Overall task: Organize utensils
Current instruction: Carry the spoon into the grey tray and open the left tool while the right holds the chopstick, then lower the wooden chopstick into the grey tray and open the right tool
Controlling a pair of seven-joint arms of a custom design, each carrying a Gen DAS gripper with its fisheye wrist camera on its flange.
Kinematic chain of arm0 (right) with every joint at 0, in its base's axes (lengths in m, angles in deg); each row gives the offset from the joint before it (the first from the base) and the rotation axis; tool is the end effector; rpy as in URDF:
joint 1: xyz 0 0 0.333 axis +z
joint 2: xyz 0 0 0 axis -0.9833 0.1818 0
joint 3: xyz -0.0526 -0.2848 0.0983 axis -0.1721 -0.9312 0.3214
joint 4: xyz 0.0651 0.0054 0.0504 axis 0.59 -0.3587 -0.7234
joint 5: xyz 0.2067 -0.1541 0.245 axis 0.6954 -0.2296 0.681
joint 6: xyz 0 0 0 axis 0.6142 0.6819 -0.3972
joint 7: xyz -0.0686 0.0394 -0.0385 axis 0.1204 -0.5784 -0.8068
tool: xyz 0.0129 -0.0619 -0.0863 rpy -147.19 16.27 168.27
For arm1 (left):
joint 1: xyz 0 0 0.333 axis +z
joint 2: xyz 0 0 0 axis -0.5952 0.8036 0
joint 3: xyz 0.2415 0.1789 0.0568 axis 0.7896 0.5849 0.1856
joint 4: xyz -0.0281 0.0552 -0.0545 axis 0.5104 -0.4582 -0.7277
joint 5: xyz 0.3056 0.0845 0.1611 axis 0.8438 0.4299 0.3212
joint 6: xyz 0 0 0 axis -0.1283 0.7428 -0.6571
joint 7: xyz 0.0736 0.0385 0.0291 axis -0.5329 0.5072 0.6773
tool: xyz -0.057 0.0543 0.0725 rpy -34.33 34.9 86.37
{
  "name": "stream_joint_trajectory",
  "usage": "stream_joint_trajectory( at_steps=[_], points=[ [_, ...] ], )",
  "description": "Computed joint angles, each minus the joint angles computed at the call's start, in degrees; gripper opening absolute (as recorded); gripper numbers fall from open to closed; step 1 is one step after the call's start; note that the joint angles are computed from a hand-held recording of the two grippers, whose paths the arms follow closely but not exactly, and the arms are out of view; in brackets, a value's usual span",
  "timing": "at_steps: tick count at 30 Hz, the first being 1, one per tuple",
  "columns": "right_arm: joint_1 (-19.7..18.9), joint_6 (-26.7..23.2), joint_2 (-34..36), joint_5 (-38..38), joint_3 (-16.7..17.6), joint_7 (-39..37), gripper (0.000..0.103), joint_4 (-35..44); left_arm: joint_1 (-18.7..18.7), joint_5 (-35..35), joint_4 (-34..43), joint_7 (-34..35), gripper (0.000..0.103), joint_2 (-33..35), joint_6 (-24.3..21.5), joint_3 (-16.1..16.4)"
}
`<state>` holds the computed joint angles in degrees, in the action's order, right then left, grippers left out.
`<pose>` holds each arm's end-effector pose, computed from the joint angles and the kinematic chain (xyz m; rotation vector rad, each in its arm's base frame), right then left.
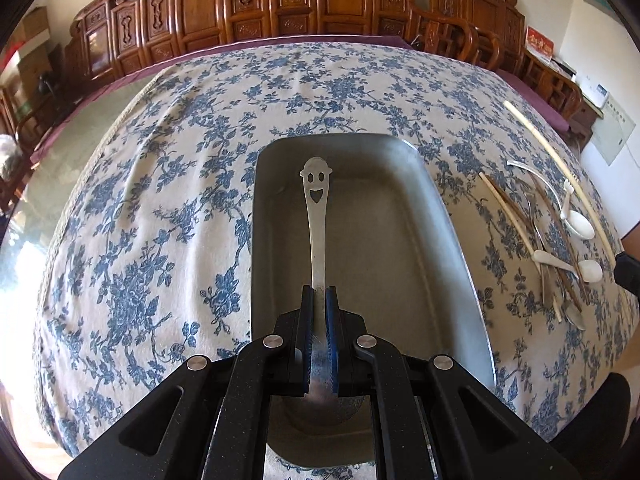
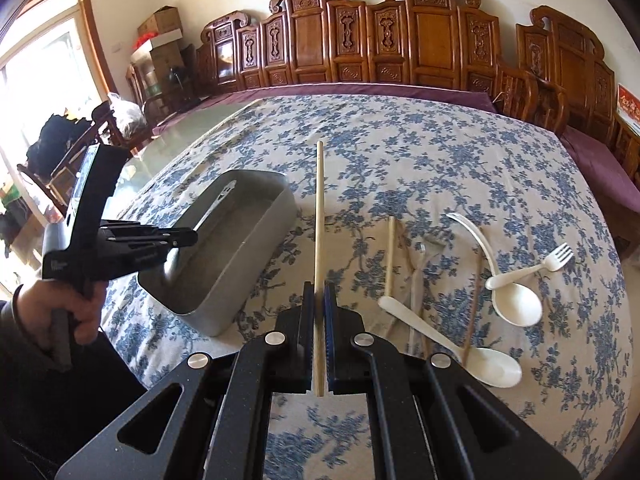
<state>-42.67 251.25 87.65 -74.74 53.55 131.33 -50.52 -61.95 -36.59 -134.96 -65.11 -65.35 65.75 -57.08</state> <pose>0.4425 0.3937 0.3771 -2.0658 1.2701 -0.2669 0.4467 -0.3380 0.3353 -1.9453 1.8983 -0.5372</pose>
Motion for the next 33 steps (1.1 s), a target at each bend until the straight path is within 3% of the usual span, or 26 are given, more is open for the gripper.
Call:
stream_joint_trajectory(
  at_steps=[7, 16, 22, 26, 33],
  points=[
    [3.1, -2.77, 1.89, -1.86, -1.17, 2.22, 0.006, 3.8, 0.65, -1.47, -1.28, 0.99, 0.005, -0.53, 3.15, -0.01],
    [4.38, -4.14, 5.16, -2.14, -0.02, 5.11, 0.006, 8.31, 1.16, 4.57, -4.67, -6.15, 0.005, -4.66, 7.64, 1.15],
    [6.0, -6.27, 9.39, -1.26, 0.49, 7.1, 0.006, 14.17, 3.44, 9.23, -6.56, -9.88, 0.005, -7.71, 7.65, -0.17],
    [8.19, -8.93, 12.69, -1.87, -0.92, 9.32, 0.006, 19.08, 5.04, 11.39, -7.5, -11.85, 0.005, -9.13, 7.37, -1.14],
    [8.51, -12.93, 17.69, -1.33, -0.49, 11.24, 0.006, 26.5, 7.13, 12.13, -8.3, -12.59, 0.005, -9.98, 8.3, -2.16]
  ],
)
